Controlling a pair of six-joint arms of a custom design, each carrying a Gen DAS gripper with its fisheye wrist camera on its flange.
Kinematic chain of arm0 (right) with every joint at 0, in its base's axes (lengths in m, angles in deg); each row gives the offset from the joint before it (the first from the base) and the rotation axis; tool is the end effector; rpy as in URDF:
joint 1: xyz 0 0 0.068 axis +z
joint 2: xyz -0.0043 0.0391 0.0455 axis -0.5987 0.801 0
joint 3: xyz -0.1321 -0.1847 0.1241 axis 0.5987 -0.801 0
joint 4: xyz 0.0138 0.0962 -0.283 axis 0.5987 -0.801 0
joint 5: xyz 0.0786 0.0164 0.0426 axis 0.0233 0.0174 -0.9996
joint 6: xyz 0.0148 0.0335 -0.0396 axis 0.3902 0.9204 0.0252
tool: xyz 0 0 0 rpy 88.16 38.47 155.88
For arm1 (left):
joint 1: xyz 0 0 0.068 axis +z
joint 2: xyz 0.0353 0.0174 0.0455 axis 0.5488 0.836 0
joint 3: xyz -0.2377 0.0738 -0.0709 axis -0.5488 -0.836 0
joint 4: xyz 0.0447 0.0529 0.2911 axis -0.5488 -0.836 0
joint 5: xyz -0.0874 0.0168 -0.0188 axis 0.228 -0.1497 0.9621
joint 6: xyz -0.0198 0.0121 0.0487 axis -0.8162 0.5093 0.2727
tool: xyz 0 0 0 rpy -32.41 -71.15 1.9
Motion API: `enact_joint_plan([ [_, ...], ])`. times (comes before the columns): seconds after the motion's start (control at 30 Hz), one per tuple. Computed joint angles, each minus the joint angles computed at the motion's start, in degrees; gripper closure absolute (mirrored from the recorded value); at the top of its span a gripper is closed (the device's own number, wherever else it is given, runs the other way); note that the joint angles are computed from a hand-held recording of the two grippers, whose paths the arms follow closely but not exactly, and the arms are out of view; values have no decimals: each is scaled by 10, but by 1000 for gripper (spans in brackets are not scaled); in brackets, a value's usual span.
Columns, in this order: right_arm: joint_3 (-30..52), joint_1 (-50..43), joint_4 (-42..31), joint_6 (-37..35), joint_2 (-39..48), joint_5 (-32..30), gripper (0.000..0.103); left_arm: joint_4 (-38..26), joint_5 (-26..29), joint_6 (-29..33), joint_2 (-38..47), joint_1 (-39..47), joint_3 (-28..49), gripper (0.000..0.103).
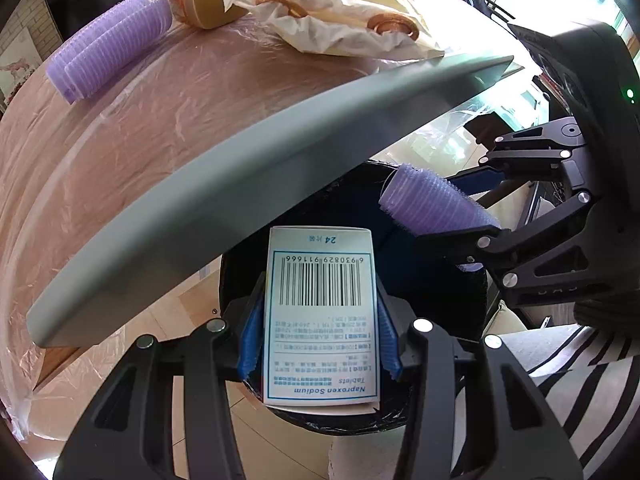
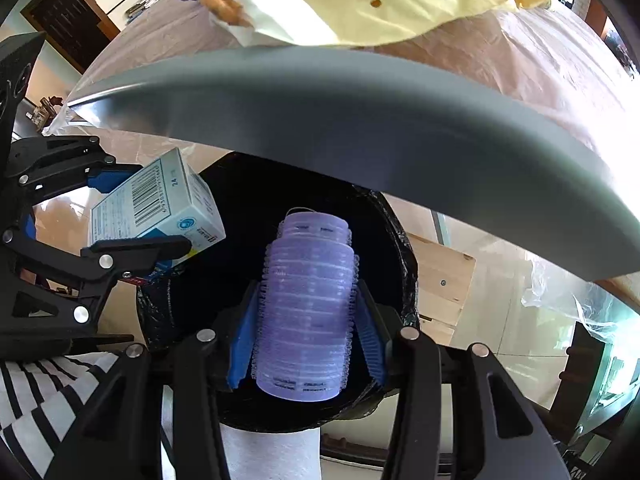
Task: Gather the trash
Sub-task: 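Open both tools to drop the box and roller into the bin, then grasp a purple roller with the left tool while the right tool grasps the cream sponge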
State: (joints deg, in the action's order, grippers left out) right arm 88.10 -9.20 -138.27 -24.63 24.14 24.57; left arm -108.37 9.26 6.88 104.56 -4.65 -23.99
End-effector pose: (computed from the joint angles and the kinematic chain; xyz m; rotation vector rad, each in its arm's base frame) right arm 0.1670 0.0912 0.1482 -0.0181 2.9004 0.3326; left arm 0.2060 -0.1688 0.0708 1.3676 2.5110 -0.3360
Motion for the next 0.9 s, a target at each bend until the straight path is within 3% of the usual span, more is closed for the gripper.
enact_joint_plan([
  [0.2,-7,-14,-11,-10,-13,-3,55,-6,6,18,-3,14,0,54],
  [0.27,-9,-13,-18,-5,-21,-1,42,-6,9,18,-4,18,-1,25],
  [0.3,-9,-17,-21,-2,-27,-3,36,-7,21,23,-12,28,-5,20],
  [0.53,0,-35,-98,-5,-114,-6,33,-42,52,48,-66,70,-21,20],
  [0.7,57,-66,-182,-33,-202,-3,32,-114,100,79,-159,113,-18,20],
  [0.73,79,-73,-190,-43,-206,9,27,-127,116,77,-180,113,-16,19],
  [0.83,133,-103,-190,-68,-220,60,11,-168,185,98,-233,148,12,2],
  [0.9,161,-149,-165,-95,-202,93,4,-152,206,92,-255,172,29,2],
])
